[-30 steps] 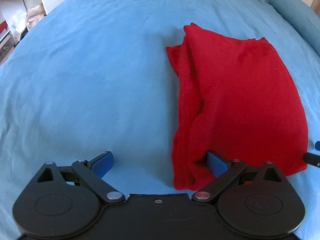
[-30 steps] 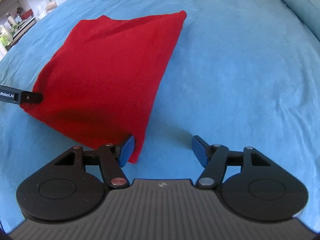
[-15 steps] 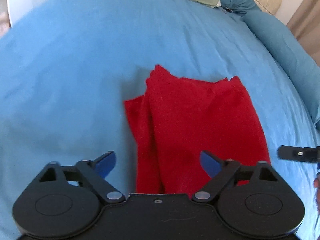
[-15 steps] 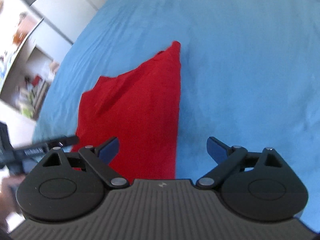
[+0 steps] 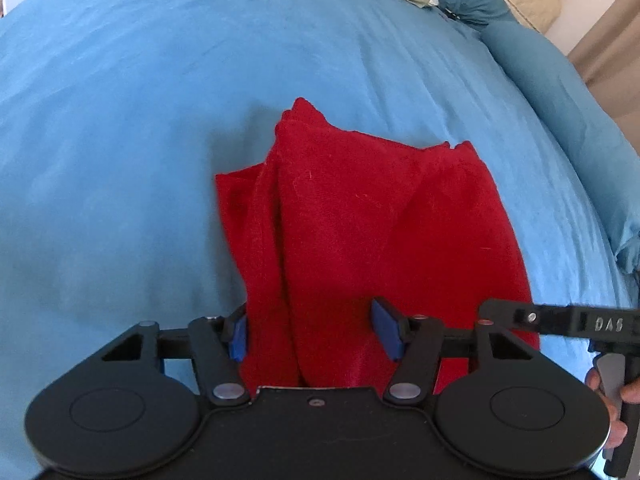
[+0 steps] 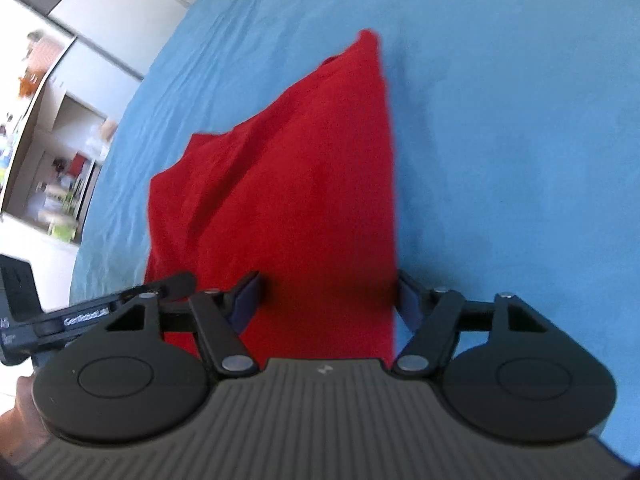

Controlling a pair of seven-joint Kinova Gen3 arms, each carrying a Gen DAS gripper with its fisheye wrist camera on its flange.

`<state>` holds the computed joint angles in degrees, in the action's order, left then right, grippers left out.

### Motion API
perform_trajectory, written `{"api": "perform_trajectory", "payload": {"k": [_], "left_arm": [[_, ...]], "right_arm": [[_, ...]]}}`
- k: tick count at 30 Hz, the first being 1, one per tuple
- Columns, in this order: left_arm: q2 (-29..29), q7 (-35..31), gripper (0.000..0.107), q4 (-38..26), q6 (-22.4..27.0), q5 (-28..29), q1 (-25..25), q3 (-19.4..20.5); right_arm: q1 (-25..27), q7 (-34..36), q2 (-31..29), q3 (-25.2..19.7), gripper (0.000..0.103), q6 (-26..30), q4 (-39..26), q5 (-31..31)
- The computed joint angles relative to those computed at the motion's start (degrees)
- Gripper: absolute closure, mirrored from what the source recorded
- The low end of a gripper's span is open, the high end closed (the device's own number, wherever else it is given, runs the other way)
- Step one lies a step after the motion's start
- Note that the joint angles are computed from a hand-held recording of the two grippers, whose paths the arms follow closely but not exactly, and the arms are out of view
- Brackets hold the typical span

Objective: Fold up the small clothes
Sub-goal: 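Grasp the folded sweater edge with the left gripper and fold it over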

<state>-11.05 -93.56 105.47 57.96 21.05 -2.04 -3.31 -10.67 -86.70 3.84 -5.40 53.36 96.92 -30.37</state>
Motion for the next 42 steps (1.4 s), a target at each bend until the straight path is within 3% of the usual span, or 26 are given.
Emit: {"api": "perform_trajectory", "payload": {"k": [1, 3, 5, 9, 15, 22, 28, 32, 38, 42], "left_arm": [[-0.13, 0.24, 0.053, 0.09, 0.03, 0.38, 0.57, -0.85], [-0.66, 2.97, 0.069, -0.48, -0.28, -1.65, 1.21, -0.10], [-1.66, 6.34, 0.079, -1.53, -0.61, -6.17, 0.07, 4.05], [-3.07, 12.45, 0.083, -3.23, -0.54, -15.06, 0.90, 10.22], [-5.80, 18.89, 0.087, -5.62, 1.08, -17.80, 4.97, 10.49], [-10.76, 26.70, 0.087, -9.33, 6.78, -18.35, 8.94, 15.35], [-12.78, 40.15, 0.087, -9.05, 9.28, -18.63, 8.78, 27.00], [-12.23, 49.46, 0.087, -7.41, 8.57, -21.23, 9.06, 35.31], [-10.23, 57.63, 0.087, -2.93, 3.67, -29.29, 9.57, 44.47], [-10.92, 61.43, 0.080, 0.62, 0.89, -34.21, 9.38, 48.32]], "right_arm": [[-0.74, -0.40, -0.17, -0.41, 0.031, -0.10, -0.62, 1.93], [-1.54, -1.71, -0.78, -0.67, 0.050, -0.75, -0.96, 3.77], [-1.96, -2.79, -2.05, -0.69, 0.058, -1.84, -0.36, 4.44], [-3.08, -4.63, -4.67, -0.84, 0.065, -4.64, 1.25, 5.91], [-2.84, -3.54, -9.23, 1.12, 0.066, -3.46, 1.52, 4.41], [-0.11, 0.08, -17.41, 8.09, 0.066, 9.82, -0.50, 3.02], [2.45, 7.27, -24.80, 13.74, 0.066, 19.35, 1.38, 5.83], [3.75, 15.24, -27.20, 21.64, 0.066, 21.99, 6.50, 3.84], [6.46, 28.35, -28.48, 29.93, 0.066, 19.94, 15.36, 0.17], [7.17, 37.51, -28.29, 34.30, 0.063, 17.13, 20.70, -3.77]]}}
